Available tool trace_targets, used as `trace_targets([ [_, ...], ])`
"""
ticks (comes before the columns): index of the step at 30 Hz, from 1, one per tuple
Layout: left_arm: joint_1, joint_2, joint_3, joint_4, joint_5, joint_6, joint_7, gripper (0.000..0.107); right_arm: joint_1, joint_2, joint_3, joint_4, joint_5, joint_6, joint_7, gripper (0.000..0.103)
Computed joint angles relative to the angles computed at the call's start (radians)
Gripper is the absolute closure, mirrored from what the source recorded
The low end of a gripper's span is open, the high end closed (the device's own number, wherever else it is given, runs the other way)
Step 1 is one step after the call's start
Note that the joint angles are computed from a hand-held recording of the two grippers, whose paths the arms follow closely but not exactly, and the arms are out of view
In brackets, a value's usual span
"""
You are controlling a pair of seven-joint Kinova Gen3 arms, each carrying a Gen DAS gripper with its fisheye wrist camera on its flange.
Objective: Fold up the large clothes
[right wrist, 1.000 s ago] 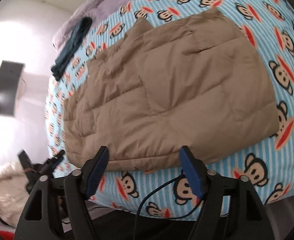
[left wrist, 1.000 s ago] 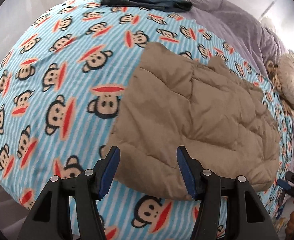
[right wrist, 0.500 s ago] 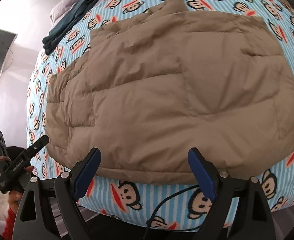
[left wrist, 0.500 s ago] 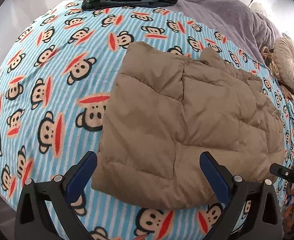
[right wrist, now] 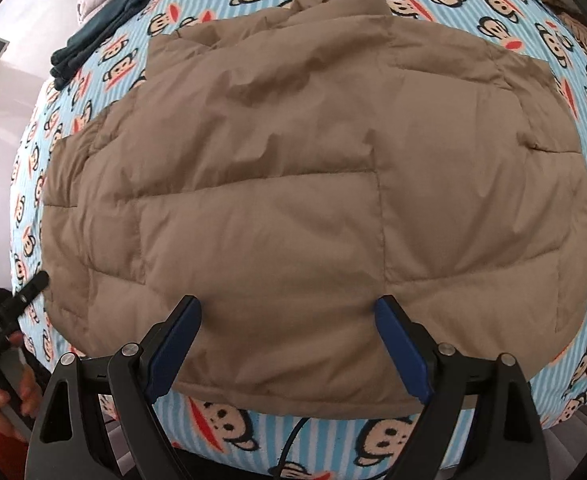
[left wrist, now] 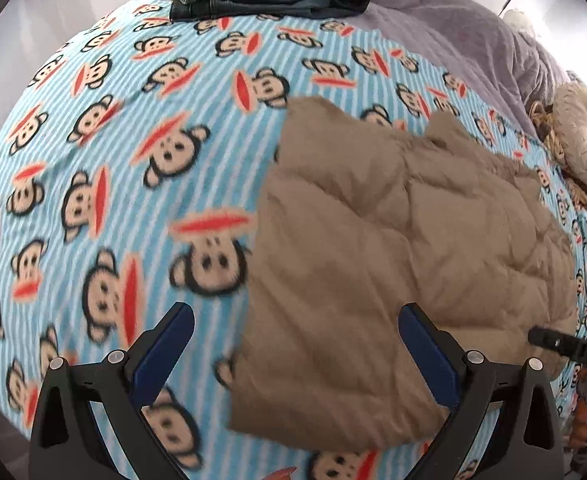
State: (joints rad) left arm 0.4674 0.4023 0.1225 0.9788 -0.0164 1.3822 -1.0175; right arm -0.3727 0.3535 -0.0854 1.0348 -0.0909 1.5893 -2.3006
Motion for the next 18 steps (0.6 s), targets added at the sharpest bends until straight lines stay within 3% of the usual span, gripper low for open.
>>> trace_targets([
  [6, -0.269, 0.048, 0.139, 0.081, 0.242, -0.11, -0.169, 0.006, 0.016, 0.008, 0.0, 0.019, -0.016, 0.002, 0.014, 0.012],
  [8, -0.355, 0.098, 0.217, 0.079, 0.323, -0.103, -0.25, 0.006, 0.021, 0.007, 0.003, 0.03, -0.023, -0.007, 0.005, 0.012],
  [11, -0.417, 0.175, 0.284, 0.067, 0.429, -0.084, -0.35, 0.006, 0.029, 0.004, 0.004, 0.043, -0.032, -0.016, -0.002, 0.012],
  [13, -0.399, 0.219, 0.258, 0.039, 0.503, -0.059, -0.413, 0.006, 0.031, 0.004, 0.002, 0.049, -0.033, -0.019, -0.002, 0.012],
  [16, -0.33, 0.275, 0.165, -0.023, 0.604, -0.013, -0.469, 0.006, 0.033, 0.004, 0.001, 0.052, -0.032, -0.019, 0.006, 0.012],
  [18, -0.293, 0.312, 0.146, -0.077, 0.605, 0.023, -0.466, 0.006, 0.03, 0.013, 0.001, 0.04, -0.03, -0.012, 0.007, 0.012],
])
